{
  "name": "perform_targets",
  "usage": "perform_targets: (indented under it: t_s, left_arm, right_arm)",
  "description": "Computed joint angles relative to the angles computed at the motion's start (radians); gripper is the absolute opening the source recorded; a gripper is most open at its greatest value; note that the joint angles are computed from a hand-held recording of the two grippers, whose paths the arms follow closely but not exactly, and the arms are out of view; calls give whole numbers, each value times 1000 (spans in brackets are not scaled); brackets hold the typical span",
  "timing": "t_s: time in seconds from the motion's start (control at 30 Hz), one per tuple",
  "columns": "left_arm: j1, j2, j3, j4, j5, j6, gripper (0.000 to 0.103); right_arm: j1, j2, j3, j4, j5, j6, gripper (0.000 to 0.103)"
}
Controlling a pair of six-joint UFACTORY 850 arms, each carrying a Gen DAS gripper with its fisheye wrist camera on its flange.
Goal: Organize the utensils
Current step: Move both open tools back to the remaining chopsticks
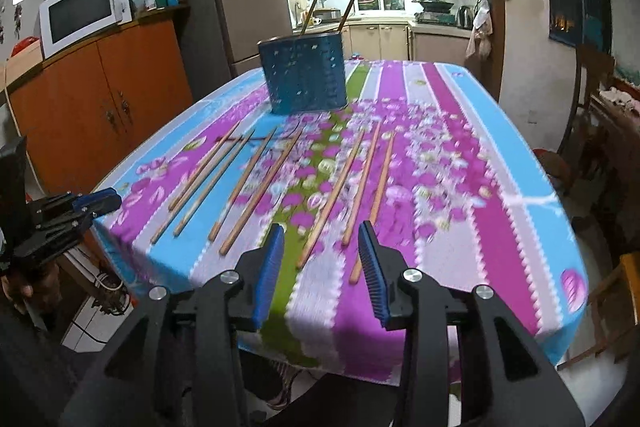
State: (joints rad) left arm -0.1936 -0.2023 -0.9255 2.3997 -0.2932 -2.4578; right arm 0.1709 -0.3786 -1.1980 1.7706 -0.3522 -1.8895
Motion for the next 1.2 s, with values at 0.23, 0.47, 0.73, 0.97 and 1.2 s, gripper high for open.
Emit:
perform_targets:
  t_s: [0.23,0.47,0.73,0.97,1.2]
  left_arm:
    - [-59,-26,28,-147,-104,120,20]
    - [-88,-58,24,-140,-167,113,20]
    - [-101,-100,-1,-154,-218,128,20]
    - [-101,-130,-21,-169,-235,121,20]
    - [-96,-141,-19,-154,-257,69,20]
  right_arm:
    - [24,3,66,96,4,-137,36]
    - [53,-19,67,177,19,-233,32]
    - [64,-37,57,303,36,-336,29]
    - [76,-67,29,419,63,-423,25]
    - [91,-92,14,611,93,-576,22]
